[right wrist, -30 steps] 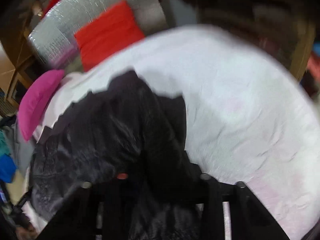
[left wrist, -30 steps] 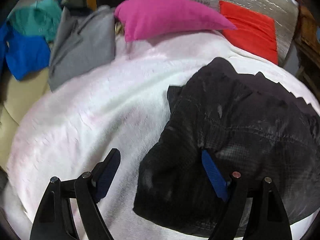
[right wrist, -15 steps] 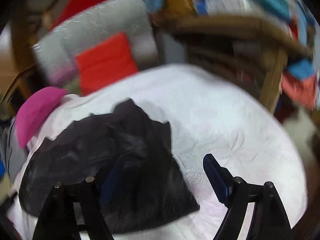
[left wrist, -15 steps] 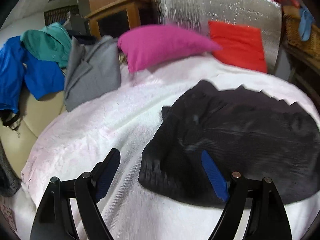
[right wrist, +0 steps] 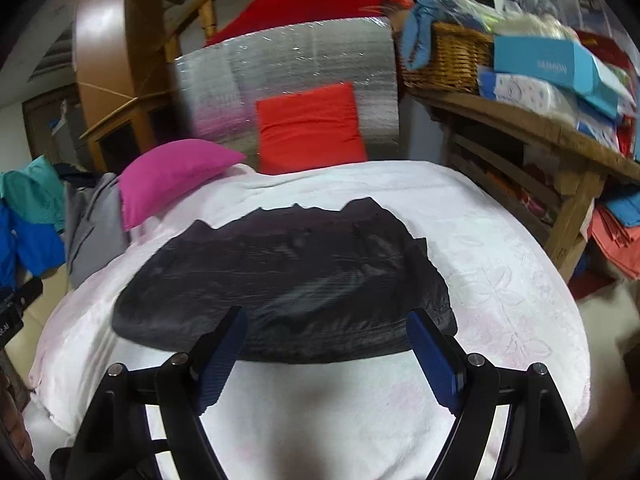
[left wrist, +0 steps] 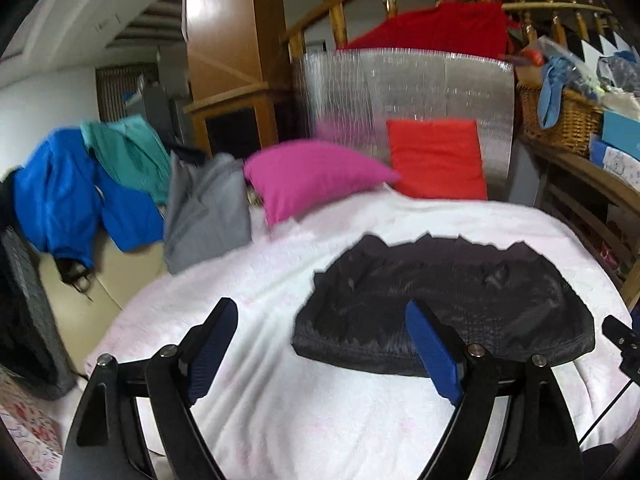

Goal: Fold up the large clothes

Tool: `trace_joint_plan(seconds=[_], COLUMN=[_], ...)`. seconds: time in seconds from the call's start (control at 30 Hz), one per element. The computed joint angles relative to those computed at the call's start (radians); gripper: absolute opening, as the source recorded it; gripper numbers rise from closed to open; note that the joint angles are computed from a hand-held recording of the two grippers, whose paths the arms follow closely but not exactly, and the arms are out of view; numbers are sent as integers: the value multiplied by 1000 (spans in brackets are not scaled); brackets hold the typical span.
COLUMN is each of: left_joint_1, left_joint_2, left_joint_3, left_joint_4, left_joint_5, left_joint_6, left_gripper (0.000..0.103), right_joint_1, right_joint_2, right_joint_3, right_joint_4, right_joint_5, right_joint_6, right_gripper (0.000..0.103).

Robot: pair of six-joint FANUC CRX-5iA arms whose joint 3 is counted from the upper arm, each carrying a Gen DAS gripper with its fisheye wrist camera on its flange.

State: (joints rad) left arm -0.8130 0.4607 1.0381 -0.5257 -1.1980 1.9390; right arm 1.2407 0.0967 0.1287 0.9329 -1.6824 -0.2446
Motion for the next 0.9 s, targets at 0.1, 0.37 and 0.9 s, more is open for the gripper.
trace_joint_plan(seconds=[0.1, 0.37, 0.9], left_joint_1=[-38, -87, -82], left_joint_2=[-60, -149, -171], left_joint_3=[-47, -88, -74], left_joint_4=[-72, -110, -86], left_joint_5=[31, 62, 35], left_joint_6=[14, 12, 63], left_gripper=[94, 96, 97], right_joint_1=[25, 93, 124], right_joint_2=[19, 86, 127], right_joint_3=[50, 195, 293], right_joint_4=[15, 47, 97], right_joint_5=[-30, -137, -199], right_joint_6=[5, 45, 91], right_gripper=[84, 84, 84])
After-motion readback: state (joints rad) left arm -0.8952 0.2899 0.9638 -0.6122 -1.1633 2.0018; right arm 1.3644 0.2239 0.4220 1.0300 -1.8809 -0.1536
